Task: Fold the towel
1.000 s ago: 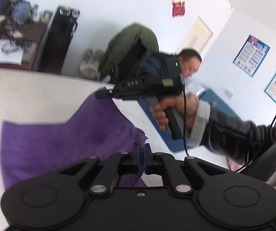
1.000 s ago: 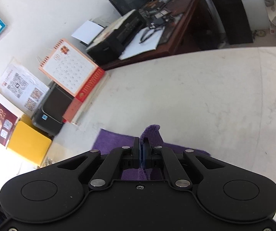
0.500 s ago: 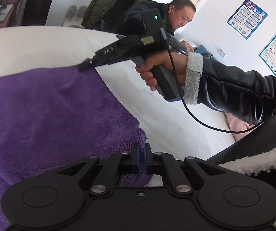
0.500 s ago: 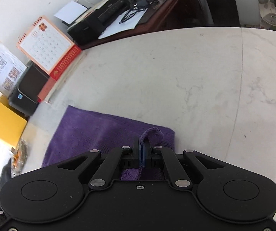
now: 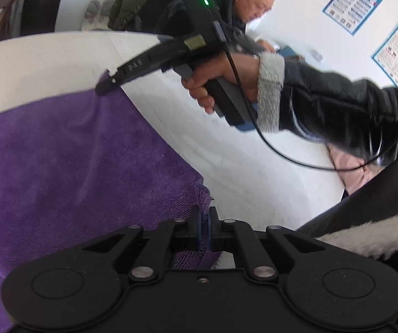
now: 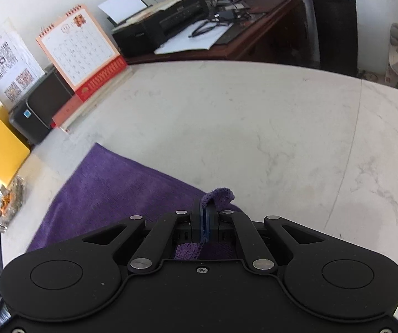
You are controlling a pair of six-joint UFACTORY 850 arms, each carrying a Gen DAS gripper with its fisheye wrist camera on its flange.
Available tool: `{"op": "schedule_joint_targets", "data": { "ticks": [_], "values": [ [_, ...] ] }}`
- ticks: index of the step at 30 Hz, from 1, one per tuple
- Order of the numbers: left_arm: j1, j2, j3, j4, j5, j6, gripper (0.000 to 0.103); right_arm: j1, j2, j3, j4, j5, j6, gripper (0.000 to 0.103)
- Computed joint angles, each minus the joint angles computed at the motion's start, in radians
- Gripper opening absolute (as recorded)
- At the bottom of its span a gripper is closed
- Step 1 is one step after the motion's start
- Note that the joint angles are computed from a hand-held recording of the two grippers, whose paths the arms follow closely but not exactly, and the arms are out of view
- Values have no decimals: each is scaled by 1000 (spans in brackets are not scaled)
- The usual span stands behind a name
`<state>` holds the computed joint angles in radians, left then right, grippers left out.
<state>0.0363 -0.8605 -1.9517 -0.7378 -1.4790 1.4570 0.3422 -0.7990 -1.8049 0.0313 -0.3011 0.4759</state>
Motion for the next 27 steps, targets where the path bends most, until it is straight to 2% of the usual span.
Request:
{"op": "schedule_joint_targets", "data": {
  "ticks": [6,16,27],
  "values": [
    [-13,-12,-4,18,5,-13,4,3,-2,5,-57,-24,19,2],
    [-30,26,36,46,27,-7,4,16,-9,-11,-168,-63,49,2],
    [-72,86,147,100,124,75,5,27,-8,-11,-262,-72,127,2]
  ]
}}
